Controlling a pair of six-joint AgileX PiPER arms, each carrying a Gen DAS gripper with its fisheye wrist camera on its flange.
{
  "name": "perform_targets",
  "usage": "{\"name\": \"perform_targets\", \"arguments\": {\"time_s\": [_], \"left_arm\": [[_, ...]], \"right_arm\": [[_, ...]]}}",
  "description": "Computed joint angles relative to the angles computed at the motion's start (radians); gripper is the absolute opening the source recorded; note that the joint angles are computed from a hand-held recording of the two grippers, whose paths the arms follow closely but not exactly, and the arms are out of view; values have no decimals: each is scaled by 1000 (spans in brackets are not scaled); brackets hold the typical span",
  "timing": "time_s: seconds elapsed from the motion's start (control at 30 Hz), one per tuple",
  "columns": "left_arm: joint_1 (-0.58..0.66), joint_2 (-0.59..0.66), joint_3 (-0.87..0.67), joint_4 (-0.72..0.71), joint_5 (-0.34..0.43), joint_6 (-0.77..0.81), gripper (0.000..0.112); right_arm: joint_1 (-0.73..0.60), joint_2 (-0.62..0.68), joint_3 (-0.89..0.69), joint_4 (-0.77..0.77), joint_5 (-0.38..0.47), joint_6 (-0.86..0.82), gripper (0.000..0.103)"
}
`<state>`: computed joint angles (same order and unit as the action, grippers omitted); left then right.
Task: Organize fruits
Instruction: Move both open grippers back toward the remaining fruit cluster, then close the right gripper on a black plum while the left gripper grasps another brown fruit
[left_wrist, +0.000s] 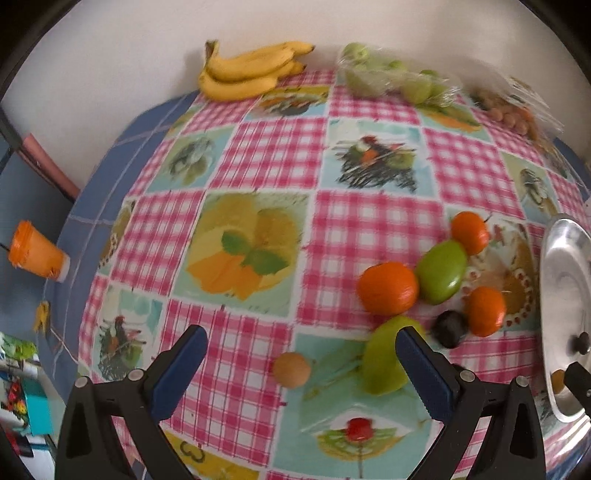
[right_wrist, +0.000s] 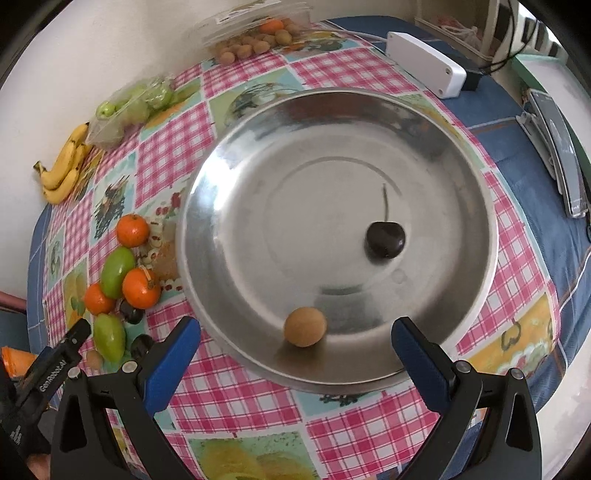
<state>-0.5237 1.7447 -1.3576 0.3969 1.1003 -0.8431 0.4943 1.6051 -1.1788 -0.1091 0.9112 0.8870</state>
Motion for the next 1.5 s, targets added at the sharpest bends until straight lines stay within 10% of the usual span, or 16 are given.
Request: {"name": "perform_targets", "arguments": {"time_s": [0.83, 1.3, 1.5], "left_arm": [[190, -175, 178, -77, -142, 155, 103], [208, -152, 193, -242, -163, 281, 101], [216, -124, 194, -299, -174, 325, 81]], "right_arm": [[218, 126, -215, -29, -5, -15, 102], [272, 266, -326, -1, 74, -86, 77], [264, 298, -339, 41, 69, -125, 57]]}}
